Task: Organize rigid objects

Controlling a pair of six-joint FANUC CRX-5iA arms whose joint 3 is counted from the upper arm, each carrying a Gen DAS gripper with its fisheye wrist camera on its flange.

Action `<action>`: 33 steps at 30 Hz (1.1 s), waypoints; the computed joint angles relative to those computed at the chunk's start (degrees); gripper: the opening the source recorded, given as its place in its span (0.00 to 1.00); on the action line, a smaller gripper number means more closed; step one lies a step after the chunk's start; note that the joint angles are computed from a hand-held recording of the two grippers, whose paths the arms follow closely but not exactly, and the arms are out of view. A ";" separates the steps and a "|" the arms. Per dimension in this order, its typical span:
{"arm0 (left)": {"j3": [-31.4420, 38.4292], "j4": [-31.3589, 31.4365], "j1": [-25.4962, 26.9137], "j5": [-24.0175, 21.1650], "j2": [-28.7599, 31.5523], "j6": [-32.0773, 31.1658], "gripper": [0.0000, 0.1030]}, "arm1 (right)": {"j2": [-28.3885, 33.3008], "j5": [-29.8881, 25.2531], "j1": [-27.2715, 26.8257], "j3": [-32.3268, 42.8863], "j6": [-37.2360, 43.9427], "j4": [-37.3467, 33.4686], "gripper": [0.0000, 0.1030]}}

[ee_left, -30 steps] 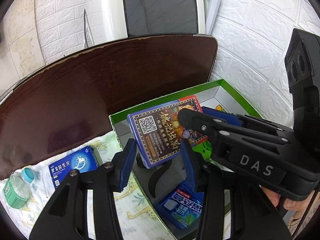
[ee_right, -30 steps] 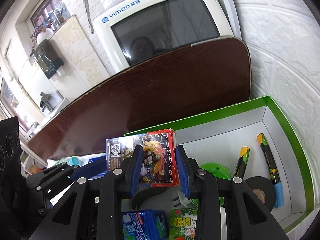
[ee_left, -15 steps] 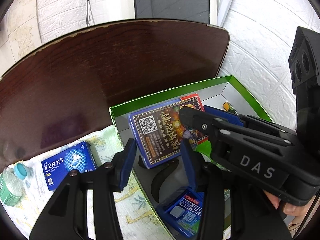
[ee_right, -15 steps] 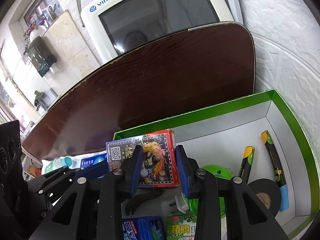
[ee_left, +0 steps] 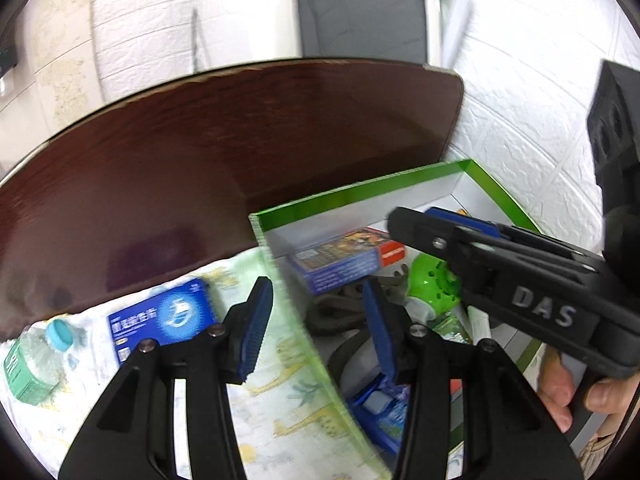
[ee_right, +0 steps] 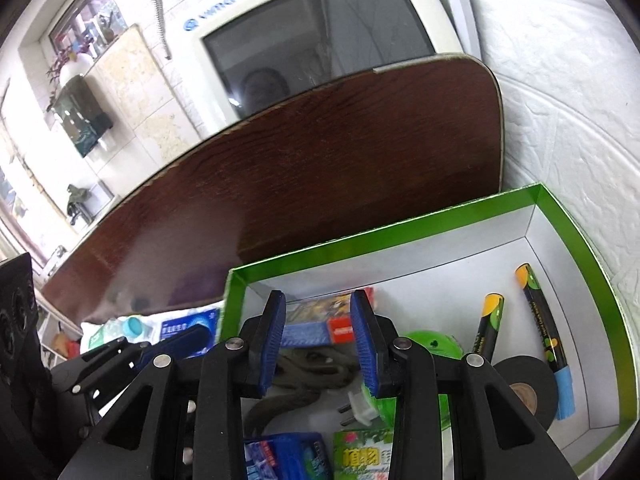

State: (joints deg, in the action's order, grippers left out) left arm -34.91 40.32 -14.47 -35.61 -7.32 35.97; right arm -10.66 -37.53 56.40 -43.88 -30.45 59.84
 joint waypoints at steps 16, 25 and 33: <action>-7.51 1.83 13.99 4.82 -5.62 3.66 0.48 | 8.95 5.30 3.03 10.78 12.98 -4.50 0.34; -8.75 6.23 17.83 3.56 -1.95 -0.53 0.49 | 20.20 -0.66 4.52 24.74 28.23 -21.19 0.34; -7.14 11.88 17.31 1.95 2.95 -4.92 0.47 | 27.83 -10.78 4.38 34.46 32.55 -27.82 0.34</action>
